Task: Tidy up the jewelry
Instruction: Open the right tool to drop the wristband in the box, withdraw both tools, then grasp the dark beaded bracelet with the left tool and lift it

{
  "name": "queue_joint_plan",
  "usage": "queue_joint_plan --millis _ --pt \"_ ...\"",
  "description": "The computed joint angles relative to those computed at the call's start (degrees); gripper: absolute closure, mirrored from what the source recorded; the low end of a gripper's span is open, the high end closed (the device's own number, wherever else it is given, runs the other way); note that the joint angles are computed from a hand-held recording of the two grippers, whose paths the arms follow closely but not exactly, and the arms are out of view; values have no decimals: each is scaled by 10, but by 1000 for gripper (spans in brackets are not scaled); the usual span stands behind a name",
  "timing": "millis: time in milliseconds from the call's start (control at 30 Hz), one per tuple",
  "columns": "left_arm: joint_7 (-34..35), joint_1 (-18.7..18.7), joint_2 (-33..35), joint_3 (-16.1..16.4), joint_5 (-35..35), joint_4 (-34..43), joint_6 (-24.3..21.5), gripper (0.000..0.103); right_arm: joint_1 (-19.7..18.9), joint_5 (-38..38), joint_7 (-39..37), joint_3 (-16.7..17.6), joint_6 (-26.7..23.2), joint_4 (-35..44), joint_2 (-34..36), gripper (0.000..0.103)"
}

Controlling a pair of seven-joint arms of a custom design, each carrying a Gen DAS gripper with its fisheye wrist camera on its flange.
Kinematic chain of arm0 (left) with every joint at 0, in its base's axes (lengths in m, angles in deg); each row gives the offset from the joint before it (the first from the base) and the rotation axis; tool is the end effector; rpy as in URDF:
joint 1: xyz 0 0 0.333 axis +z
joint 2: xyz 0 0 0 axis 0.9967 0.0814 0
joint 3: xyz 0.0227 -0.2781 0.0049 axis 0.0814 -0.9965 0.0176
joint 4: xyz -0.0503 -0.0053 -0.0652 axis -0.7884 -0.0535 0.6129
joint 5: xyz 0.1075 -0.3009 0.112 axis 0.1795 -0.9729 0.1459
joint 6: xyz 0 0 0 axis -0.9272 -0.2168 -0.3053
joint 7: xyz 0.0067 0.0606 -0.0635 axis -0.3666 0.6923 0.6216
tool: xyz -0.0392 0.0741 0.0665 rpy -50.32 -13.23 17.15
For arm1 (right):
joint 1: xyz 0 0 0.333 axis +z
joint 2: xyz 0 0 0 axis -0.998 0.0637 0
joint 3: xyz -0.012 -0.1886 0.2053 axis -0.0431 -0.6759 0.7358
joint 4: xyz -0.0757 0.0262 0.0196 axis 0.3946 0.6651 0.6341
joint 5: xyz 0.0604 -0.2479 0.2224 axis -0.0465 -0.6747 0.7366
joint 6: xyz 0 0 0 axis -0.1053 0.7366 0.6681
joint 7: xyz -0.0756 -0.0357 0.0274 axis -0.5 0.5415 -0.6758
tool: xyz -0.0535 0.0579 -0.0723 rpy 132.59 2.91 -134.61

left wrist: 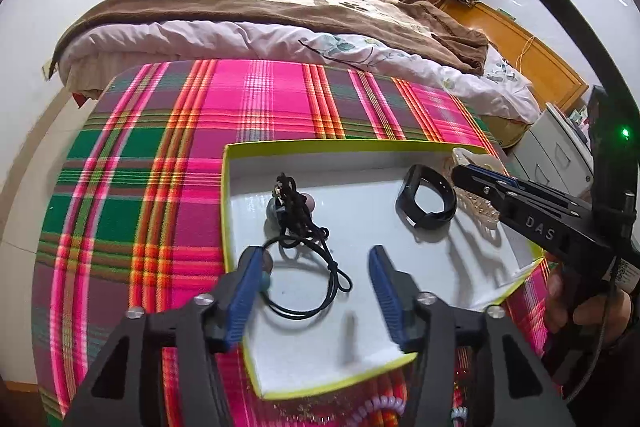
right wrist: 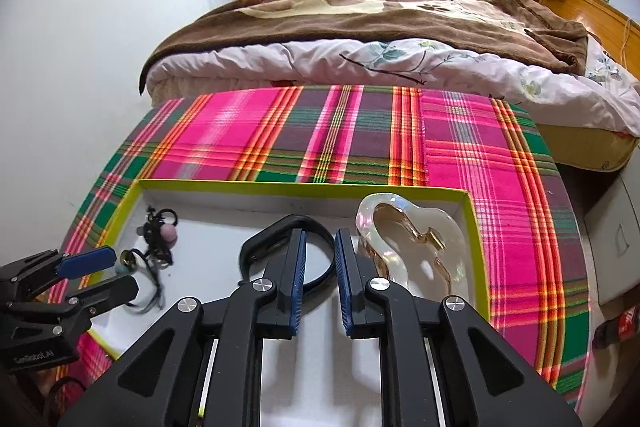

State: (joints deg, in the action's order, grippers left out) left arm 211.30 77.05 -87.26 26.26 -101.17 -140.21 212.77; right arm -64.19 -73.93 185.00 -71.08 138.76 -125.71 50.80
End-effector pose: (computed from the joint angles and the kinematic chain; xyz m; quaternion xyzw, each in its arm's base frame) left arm 0.4910 -0.1366 0.3895 -0.5633 0.7623 -0.3099 0.0744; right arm 0.4834 0.2347 0.3821 -0.6444 0.6826 -0.1837 0.2917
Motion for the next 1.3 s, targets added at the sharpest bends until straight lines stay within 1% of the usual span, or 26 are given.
queue_joint_plan --millis 33,100,200,433,667,767,900,967,1067,1133,1200,1233,1300 --pt "9 0 -6 -1 -11 -4 0 41 2 -10 10 -3 4 -8 -8 84" --pt "23 0 -22 2 -33 -16 0 41 3 -34 33 -4 7 -18 -22 80" --pt "46 -9 -48 11 -62 -38 6 41 -5 -87 87 2 16 -41 -49 80" --pt "88 -40 -114 40 -113 -92 7 40 -51 -186 194 47 34 -90 -104 79" --pt "101 -65 -173 71 -130 -150 9 39 -101 -302 325 94 72 -154 -162 79" --pt "111 -76 -203 85 -139 -183 6 38 -112 -315 343 109 80 -186 -188 79" --pt "112 -89 -238 95 -129 -225 0 36 -123 -304 340 133 82 -225 -216 79" --pt "120 -99 -254 102 -128 -246 -5 36 -142 -339 385 155 90 -237 -231 79" --pt "109 -109 -267 98 -108 -270 -10 36 -148 -373 429 167 97 -254 -252 79" --pt "107 -121 -275 97 -98 -286 -12 36 -137 -375 431 166 92 -269 -268 79" --pt "103 -133 -282 96 -91 -299 -10 36 -123 -351 407 165 82 -293 -292 79" --pt "102 -139 -284 97 -90 -303 -6 36 -125 -347 407 171 80 -302 -302 79" --pt "82 -143 -286 89 -76 -313 5 36 -130 -334 405 181 82 -323 -325 79"
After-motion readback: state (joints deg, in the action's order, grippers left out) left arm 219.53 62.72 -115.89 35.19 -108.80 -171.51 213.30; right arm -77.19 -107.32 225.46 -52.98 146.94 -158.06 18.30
